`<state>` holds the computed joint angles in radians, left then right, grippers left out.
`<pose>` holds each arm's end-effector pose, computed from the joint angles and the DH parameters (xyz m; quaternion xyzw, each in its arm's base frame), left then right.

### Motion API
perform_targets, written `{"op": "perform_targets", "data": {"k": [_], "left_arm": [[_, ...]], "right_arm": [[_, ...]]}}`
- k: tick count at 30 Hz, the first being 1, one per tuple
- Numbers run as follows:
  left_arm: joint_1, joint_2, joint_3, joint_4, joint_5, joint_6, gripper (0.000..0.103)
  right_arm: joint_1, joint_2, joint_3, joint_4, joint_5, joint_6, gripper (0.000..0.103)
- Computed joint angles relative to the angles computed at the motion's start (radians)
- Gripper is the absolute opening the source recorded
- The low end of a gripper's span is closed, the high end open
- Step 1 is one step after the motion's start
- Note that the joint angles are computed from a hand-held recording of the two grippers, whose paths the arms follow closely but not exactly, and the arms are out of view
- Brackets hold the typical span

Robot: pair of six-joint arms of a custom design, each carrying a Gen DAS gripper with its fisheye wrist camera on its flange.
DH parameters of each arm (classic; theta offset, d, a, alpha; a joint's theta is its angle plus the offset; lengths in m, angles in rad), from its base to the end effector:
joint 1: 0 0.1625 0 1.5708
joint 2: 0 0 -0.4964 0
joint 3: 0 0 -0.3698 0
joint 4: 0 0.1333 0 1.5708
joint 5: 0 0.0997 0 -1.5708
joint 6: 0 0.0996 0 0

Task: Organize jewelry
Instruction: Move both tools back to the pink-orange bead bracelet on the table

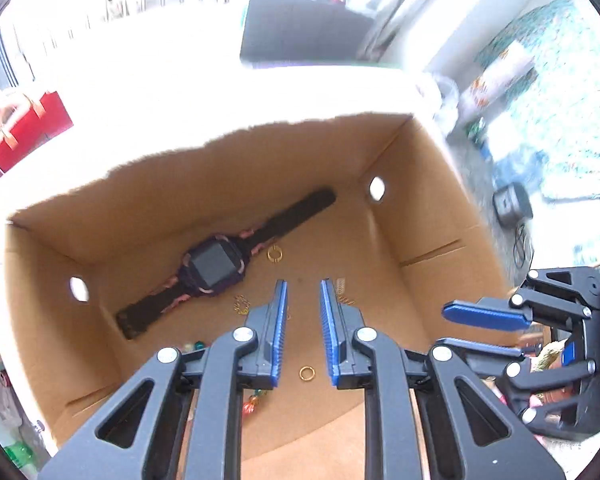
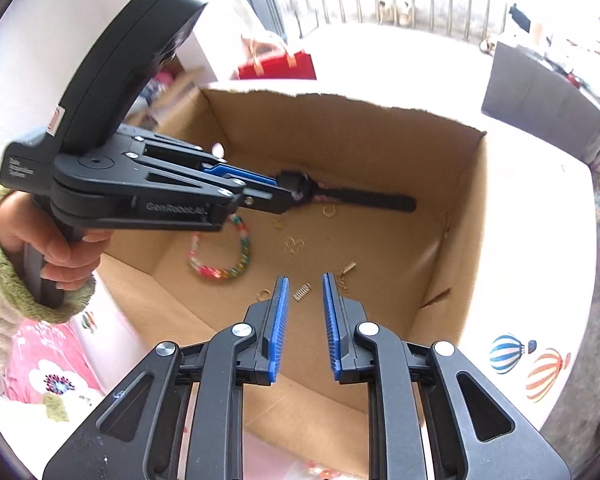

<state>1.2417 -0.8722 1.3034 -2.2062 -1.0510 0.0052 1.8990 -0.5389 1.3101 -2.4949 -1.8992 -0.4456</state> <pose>-0.0760 -0.7881 0.3236 0.1341 0.9523 -0.1384 0.2364 0.3550 -0.7286 0.0815 0.3596 -0.9157 0.0657 0.1671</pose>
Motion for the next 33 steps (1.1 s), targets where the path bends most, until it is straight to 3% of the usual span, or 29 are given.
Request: {"op": "perform_targets", "data": {"k": [5, 9, 13, 16, 19, 25, 33], "left_arm": [[-0.063, -0.166, 0.23, -0.27, -0.004, 0.103, 0.016], [-0.144, -0.31, 0.48, -0.47, 0.053, 0.181, 0.022], [-0.199, -0.39, 0.699, -0.609, 0.07, 0.231, 0.028], [-0.19, -0.362, 0.783, -0.629, 0.089, 0.158, 0.028], [-0.147, -0.288, 0.796, -0.666, 0.08, 0.09, 0.028], [-0.127, -0.17, 0.822, -0.88, 0.097, 0.193, 0.028], [-0.112, -0.066, 0.783, -0.937, 0.097, 0.285, 0.028]], "right_arm": [[-0.012, -0.147, 0.208, -0.218, 0.116, 0.026, 0.025], [-0.035, -0.251, 0.393, -0.384, 0.173, 0.059, 0.032], [-0.036, -0.277, 0.5, -0.456, 0.134, 0.099, 0.033], [-0.04, -0.246, 0.55, -0.493, 0.071, 0.139, 0.033], [-0.044, -0.205, 0.561, -0.501, 0.019, 0.178, 0.032], [-0.056, -0.157, 0.559, -0.544, -0.023, 0.225, 0.027], [-0.077, -0.144, 0.563, -0.569, -0.02, 0.248, 0.025]]}}
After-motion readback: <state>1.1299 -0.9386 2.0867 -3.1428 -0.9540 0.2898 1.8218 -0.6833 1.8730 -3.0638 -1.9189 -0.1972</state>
